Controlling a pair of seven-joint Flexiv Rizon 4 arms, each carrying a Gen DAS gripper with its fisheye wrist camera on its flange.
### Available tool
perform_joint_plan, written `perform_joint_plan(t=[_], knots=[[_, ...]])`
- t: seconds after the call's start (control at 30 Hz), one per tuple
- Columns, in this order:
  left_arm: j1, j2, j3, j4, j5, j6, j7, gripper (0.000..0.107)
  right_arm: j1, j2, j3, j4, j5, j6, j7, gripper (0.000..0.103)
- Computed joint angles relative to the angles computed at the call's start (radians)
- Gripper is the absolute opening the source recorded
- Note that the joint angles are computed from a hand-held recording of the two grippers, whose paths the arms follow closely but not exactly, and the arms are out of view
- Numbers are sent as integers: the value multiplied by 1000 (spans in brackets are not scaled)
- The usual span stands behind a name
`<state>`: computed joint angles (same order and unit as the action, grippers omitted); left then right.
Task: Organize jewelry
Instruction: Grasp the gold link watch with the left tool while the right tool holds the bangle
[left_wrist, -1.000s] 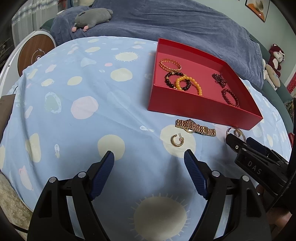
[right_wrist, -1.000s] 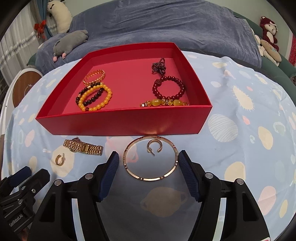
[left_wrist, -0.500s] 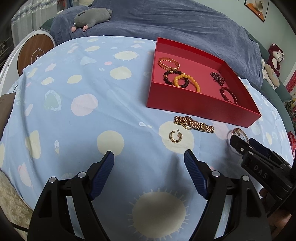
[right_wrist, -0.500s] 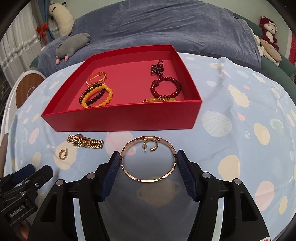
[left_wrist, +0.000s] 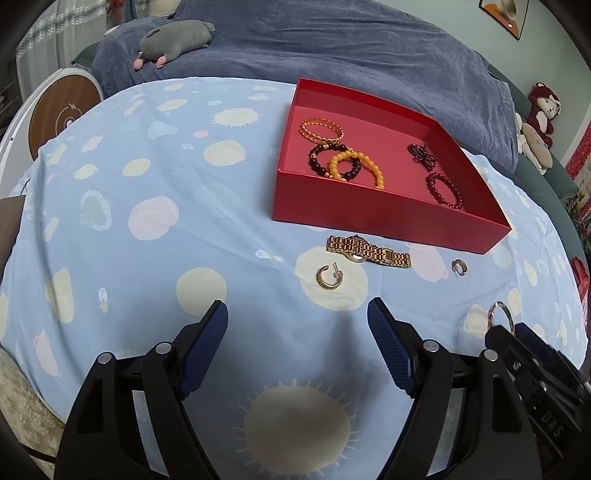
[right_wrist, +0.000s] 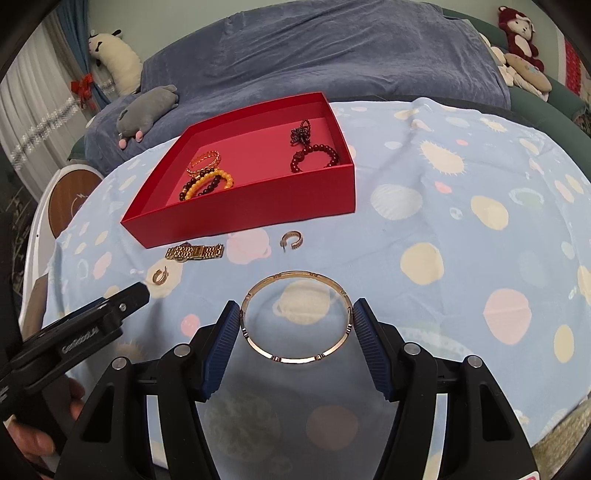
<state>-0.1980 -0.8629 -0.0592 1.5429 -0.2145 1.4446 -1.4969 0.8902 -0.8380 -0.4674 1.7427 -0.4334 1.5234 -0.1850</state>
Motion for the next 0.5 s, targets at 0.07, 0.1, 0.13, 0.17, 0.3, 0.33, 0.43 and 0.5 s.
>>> perform_joint_plan(t=[0.07,0.1,0.13,0.17,0.3,0.33,0.43,0.5], knots=[[-4,-4,5,-8,1,-4,-2,74,11,1,-10,11,5,9,7,61],[-7,-8,6,-16,2,-9,-2,74,10,0,-9,12,9,11,8,61],[-8,-12,6,-25,2,-13,-2,74,10,-2,-7,12,13,13,9,61],[-10,-17,7,-35,2,-17,-2,74,9,-3,-6,12,18,15,9,61],[-13,-38,-4,-83,2,-38,6,74,8,-7,-3,16,33,22,6,61],[-15,-45,-7,-98,1,-44,8,74,7,-8,-1,15,37,21,4,61],[-37,-69,9,-149,2,-67,-3,74,7,-9,-1,16,47,23,2,61],[-62,-91,39,-198,6,-91,-30,74,7,-10,-1,17,55,27,2,61]])
